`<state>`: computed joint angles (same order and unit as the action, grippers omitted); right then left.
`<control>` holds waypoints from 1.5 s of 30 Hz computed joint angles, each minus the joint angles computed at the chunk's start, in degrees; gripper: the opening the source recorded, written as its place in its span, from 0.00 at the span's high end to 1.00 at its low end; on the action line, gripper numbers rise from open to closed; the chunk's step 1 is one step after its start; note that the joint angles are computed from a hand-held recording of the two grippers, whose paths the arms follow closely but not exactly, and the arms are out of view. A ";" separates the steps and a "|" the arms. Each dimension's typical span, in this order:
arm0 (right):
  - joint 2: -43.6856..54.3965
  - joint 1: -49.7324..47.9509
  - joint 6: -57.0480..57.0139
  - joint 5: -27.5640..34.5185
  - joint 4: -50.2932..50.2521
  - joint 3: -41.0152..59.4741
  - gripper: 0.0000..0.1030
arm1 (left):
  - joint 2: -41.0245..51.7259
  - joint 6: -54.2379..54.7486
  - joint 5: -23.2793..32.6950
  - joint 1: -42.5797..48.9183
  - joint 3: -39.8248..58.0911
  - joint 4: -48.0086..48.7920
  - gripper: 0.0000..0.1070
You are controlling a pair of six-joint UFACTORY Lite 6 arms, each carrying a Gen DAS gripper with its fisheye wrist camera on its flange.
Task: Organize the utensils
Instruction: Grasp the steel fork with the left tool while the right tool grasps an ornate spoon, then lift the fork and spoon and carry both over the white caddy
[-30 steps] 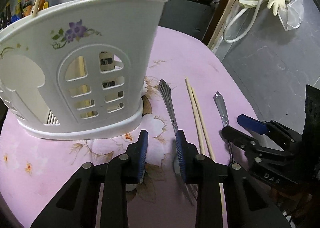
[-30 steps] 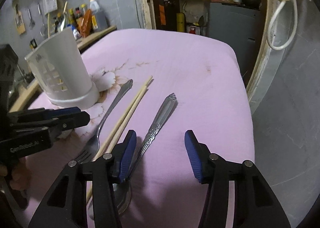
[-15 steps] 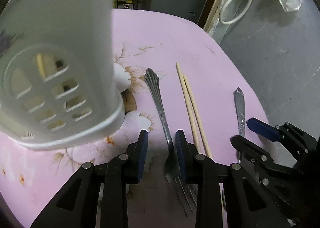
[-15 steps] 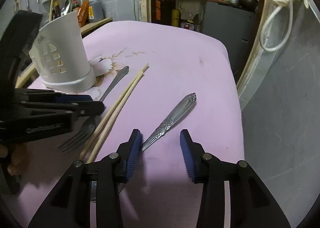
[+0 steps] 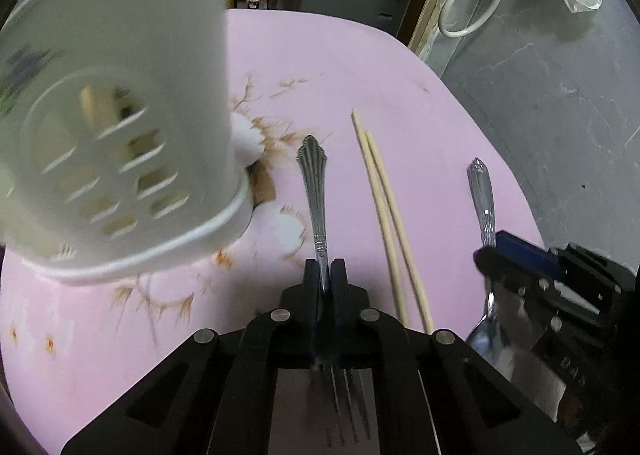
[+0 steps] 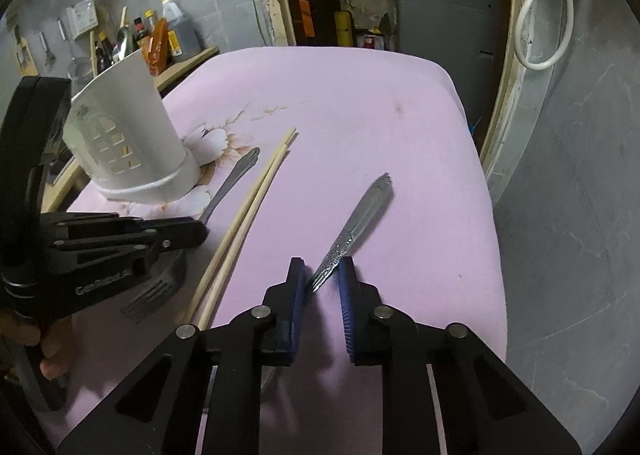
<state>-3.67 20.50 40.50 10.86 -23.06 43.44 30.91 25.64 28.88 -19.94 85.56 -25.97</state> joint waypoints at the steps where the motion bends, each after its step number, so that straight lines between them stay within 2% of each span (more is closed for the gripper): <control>1: -0.43 0.42 -0.29 0.73 -0.06 -0.10 0.88 | -1.48 0.53 -0.53 0.13 -2.16 -0.40 0.97; 3: -1.59 0.94 -1.38 1.79 0.84 -0.86 0.91 | -4.93 2.59 -0.90 1.05 -6.78 -1.91 0.97; 9: -6.52 3.31 -0.61 6.16 0.55 -4.39 0.91 | -16.03 12.04 0.70 5.28 -19.81 -7.44 0.97; 13: -6.15 4.74 9.38 6.99 -6.25 -4.61 0.90 | -22.35 19.95 3.31 9.70 -26.38 -13.46 0.97; 16: -3.59 6.21 18.96 7.71 -13.25 -2.97 0.81 | -22.78 21.18 4.83 11.38 -26.39 -14.65 0.97; 17: -2.23 6.81 21.76 8.24 -15.13 -1.86 0.75 | -22.48 20.17 4.57 10.72 -25.85 -13.88 0.97; 19: 1.41 9.11 28.48 11.76 -20.42 1.33 0.73 | -22.61 17.83 3.66 9.39 -25.60 -11.26 0.97; 21: 3.70 10.61 31.11 13.96 -22.31 3.45 0.67 | -24.86 14.65 1.80 7.77 -27.75 -6.91 0.96; 26: 6.73 11.74 31.60 16.89 -22.51 6.38 0.63 | -21.93 -4.48 -0.86 -0.45 -24.37 14.81 0.94; 32: 6.90 10.87 26.53 17.38 -19.07 6.91 0.68 | -17.76 -6.69 2.74 -1.01 -18.74 16.66 0.93; 36: 7.62 8.75 17.45 17.50 -11.11 8.95 0.75 | -15.80 -6.58 4.26 -1.63 -15.78 16.85 0.96; 41: 4.71 6.56 9.83 15.75 -4.58 7.52 0.91 | -17.70 6.77 4.22 3.32 -17.96 2.91 0.97; 45: -0.09 7.87 16.08 13.33 -8.51 2.82 0.92 | -24.82 19.43 3.10 7.41 -25.45 -9.19 0.97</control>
<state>-3.77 28.37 56.59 24.19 -31.57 46.26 6.09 45.07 31.98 -12.53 60.11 -35.16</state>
